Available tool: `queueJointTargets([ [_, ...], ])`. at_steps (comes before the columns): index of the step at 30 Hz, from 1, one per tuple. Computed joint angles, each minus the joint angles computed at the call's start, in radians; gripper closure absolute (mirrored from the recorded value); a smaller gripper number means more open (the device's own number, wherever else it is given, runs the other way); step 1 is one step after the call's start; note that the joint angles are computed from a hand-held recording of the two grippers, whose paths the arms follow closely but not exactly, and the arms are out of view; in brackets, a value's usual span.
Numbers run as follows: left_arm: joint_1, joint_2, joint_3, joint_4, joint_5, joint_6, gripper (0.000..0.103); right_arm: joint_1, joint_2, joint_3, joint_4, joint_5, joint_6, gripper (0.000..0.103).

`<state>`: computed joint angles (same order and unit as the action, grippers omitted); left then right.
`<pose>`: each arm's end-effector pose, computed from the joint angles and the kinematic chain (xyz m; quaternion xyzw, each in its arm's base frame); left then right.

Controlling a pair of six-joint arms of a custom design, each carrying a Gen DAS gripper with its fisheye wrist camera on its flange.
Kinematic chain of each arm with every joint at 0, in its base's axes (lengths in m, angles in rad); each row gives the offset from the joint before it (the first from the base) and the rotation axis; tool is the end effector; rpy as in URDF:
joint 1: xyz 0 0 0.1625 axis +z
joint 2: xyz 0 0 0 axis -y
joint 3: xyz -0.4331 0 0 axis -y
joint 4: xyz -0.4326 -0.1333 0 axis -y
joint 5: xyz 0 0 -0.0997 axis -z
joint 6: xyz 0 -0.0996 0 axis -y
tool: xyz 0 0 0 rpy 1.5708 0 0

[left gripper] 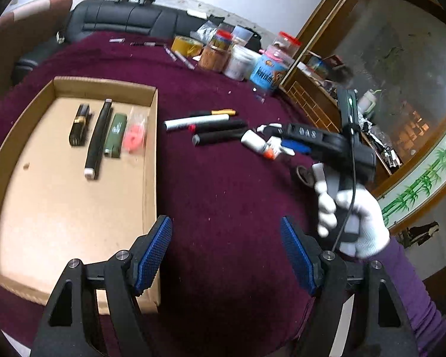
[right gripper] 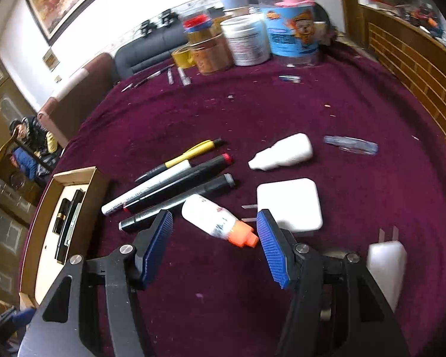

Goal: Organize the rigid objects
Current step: 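Open both grippers and withdraw them from the tray, then grasp a black marker with the left gripper while the right approaches the white orange-capped bottle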

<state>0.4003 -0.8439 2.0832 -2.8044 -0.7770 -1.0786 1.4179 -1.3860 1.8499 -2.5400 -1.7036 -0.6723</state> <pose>-0.4066 -0.3939 0.0067 0.0435 0.9212 -0.3476 0.1692 0.0271 -0.6128 0.3565 0.2321 -0.9380 0.2027 0.1589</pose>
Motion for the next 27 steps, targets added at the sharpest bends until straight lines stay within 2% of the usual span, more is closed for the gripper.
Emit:
queueJointTargets([
  [2,-0.012,-0.007,0.006,0.030,0.016,-0.037,0.034,0.004,0.020,-0.011,-0.006,0.003,-0.021,0.045],
  [5,-0.026,-0.032,0.019,0.082,0.041,-0.093,0.033,0.021,0.070,-0.030,-0.024,-0.047,-0.043,0.045],
  [6,-0.029,-0.038,0.024,0.091,0.044,-0.109,0.034,0.022,0.080,-0.033,-0.010,-0.071,-0.039,0.047],
  [7,-0.034,-0.045,0.027,0.107,0.047,-0.129,0.034,0.017,0.083,-0.037,0.028,-0.068,-0.028,0.057],
  [9,-0.034,-0.054,0.032,0.123,0.052,-0.151,0.034,-0.004,0.064,-0.043,0.140,-0.010,-0.031,0.059],
  [11,-0.025,-0.049,0.026,0.131,0.052,-0.155,0.034,-0.022,0.025,-0.028,0.245,0.040,-0.084,0.059],
  [13,-0.010,-0.033,0.002,0.142,0.041,-0.131,0.034,-0.036,-0.012,-0.010,0.288,0.068,-0.138,0.059],
  [15,0.006,-0.011,-0.029,0.150,0.023,-0.100,0.034,-0.057,-0.064,0.027,0.232,0.115,-0.156,0.059],
  [17,0.027,0.019,-0.075,0.164,0.003,-0.054,0.034,-0.089,-0.101,0.037,0.184,0.200,-0.158,0.057],
  [21,0.056,0.083,-0.189,0.252,0.020,0.043,0.034,-0.135,-0.129,0.073,-0.071,0.282,-0.115,0.050],
  [23,0.076,0.116,-0.247,0.288,0.036,0.108,0.034,-0.156,-0.124,0.072,-0.138,0.314,-0.075,0.049],
  [25,0.107,0.158,-0.321,0.333,0.053,0.172,0.034,-0.191,-0.117,0.051,-0.119,0.364,-0.021,0.049],
  [27,0.147,0.199,-0.395,0.360,0.045,0.221,0.034,-0.197,-0.111,0.019,-0.045,0.374,0.007,0.049],
])
